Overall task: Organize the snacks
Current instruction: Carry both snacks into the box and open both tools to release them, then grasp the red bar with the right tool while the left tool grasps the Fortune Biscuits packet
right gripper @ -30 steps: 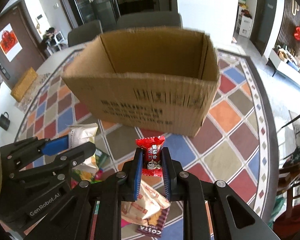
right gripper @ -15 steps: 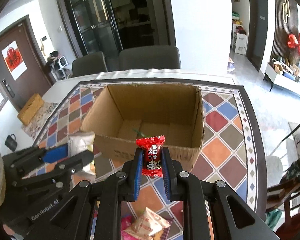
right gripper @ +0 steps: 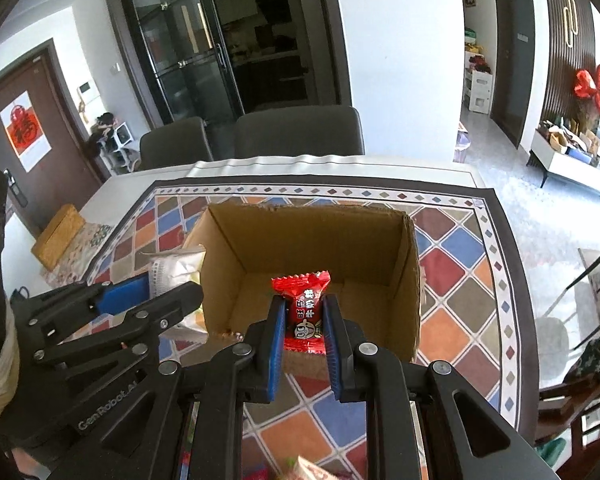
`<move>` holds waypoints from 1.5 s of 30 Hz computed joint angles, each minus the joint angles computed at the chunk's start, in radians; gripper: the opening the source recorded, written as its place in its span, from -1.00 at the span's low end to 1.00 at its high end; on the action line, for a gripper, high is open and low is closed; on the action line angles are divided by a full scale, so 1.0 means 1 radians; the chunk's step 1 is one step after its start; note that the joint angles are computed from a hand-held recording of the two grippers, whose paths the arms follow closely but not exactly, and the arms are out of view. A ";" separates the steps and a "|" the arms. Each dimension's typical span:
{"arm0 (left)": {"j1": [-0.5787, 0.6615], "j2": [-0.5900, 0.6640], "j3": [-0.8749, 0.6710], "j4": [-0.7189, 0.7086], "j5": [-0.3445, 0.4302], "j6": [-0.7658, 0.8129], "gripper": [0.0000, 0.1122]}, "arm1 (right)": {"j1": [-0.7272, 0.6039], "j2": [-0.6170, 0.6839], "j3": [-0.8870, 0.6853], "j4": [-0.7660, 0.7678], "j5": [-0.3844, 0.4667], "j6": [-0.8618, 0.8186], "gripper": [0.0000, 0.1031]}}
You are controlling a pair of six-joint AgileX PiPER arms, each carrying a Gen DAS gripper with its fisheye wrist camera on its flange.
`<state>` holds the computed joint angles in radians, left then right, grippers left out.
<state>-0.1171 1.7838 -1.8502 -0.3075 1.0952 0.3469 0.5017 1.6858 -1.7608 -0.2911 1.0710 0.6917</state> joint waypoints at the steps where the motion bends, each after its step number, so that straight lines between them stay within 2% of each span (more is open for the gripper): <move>1: 0.000 0.018 -0.021 0.000 0.011 -0.006 -0.45 | -0.005 0.010 -0.007 -0.005 0.002 0.001 -0.62; 4: -0.007 0.060 -0.073 0.023 0.026 -0.032 -0.43 | -0.022 0.035 -0.031 -0.009 0.008 -0.003 -0.61; 6: -0.008 0.066 -0.077 0.036 0.022 -0.043 -0.28 | -0.025 0.046 -0.035 -0.026 0.013 0.014 -0.55; 8: -0.005 0.056 -0.057 0.049 0.002 -0.049 -0.28 | -0.026 0.061 -0.052 -0.047 0.044 0.029 -0.29; 14: -0.014 -0.025 0.060 0.103 -0.075 -0.043 -0.27 | -0.014 0.036 -0.007 -0.067 0.048 0.047 -0.29; 19: -0.001 -0.103 0.153 0.079 -0.104 -0.018 -0.23 | 0.008 -0.010 0.045 -0.070 0.032 0.062 -0.29; 31: 0.019 -0.292 0.353 0.042 -0.105 0.044 -0.18 | 0.082 -0.138 0.168 -0.070 0.032 0.126 -0.29; 34: 0.022 -0.333 0.409 0.030 -0.100 0.065 -0.18 | 0.106 -0.171 0.216 -0.068 0.032 0.148 -0.22; 40: 0.024 -0.411 0.538 0.008 -0.096 0.109 -0.18 | 0.163 -0.250 0.345 -0.060 0.002 0.217 -0.22; 43: 0.033 -0.428 0.583 -0.004 -0.089 0.132 -0.18 | 0.190 -0.277 0.401 -0.070 -0.010 0.264 -0.10; 45: 0.037 -0.440 0.614 -0.009 -0.088 0.143 -0.18 | 0.201 -0.299 0.450 -0.064 -0.032 0.294 -0.09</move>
